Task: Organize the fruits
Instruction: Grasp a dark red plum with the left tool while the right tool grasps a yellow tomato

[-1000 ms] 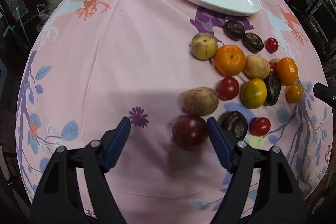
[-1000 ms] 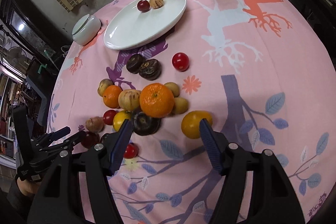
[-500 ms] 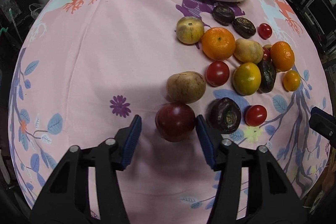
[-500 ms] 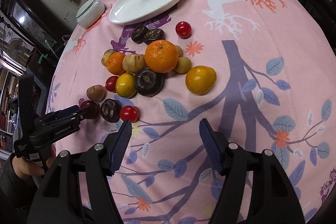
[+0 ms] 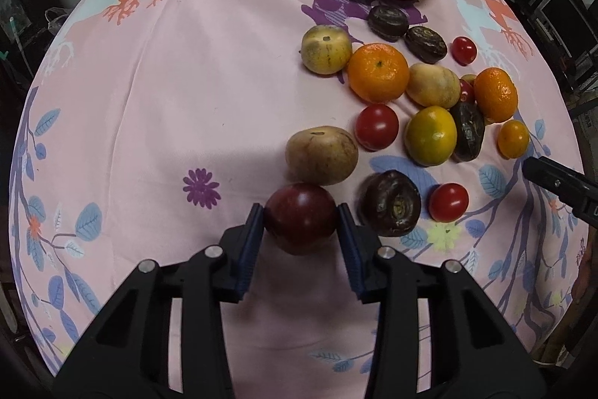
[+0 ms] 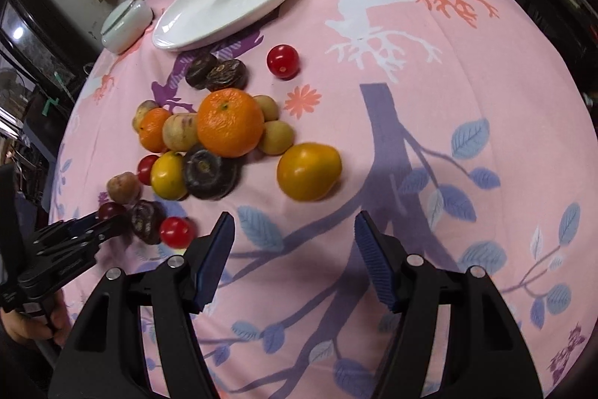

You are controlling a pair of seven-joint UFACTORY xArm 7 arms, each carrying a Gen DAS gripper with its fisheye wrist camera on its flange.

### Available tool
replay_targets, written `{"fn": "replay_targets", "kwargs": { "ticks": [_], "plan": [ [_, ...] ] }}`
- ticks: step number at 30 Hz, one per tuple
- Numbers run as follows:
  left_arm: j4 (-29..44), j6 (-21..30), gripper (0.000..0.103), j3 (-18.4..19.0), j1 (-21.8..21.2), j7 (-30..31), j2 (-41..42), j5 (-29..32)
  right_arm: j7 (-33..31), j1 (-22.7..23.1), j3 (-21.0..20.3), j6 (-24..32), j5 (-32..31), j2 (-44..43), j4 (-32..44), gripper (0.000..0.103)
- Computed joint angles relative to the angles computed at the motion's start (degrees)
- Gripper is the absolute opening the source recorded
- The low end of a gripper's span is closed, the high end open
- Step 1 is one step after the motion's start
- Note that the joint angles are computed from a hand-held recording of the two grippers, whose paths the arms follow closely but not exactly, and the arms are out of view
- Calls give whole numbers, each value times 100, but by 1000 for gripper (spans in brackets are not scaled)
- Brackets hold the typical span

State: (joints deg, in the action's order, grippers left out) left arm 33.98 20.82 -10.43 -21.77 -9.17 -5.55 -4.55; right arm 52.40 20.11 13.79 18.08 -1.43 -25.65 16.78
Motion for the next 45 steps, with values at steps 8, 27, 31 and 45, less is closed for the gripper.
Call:
{"fn": "replay_targets", "kwargs": {
  "ticks": [8,27,31,45],
  "plan": [
    [77,4,43,27,-34,212,174,-295,201,-562,282,-8,-936,891,511,47],
    [94,167,40,94,-120,709,-179,-1008,-132,-331,115,65,-595,-31,185,35],
    [91,142,40,85,-102,635,-184,-958,-207,-329,34,-52,-516,143,166,38],
    [79,164,40,70,-76,453,18,-893,-734,-232,48,-477,-663,1307,791,39]
  ]
}}
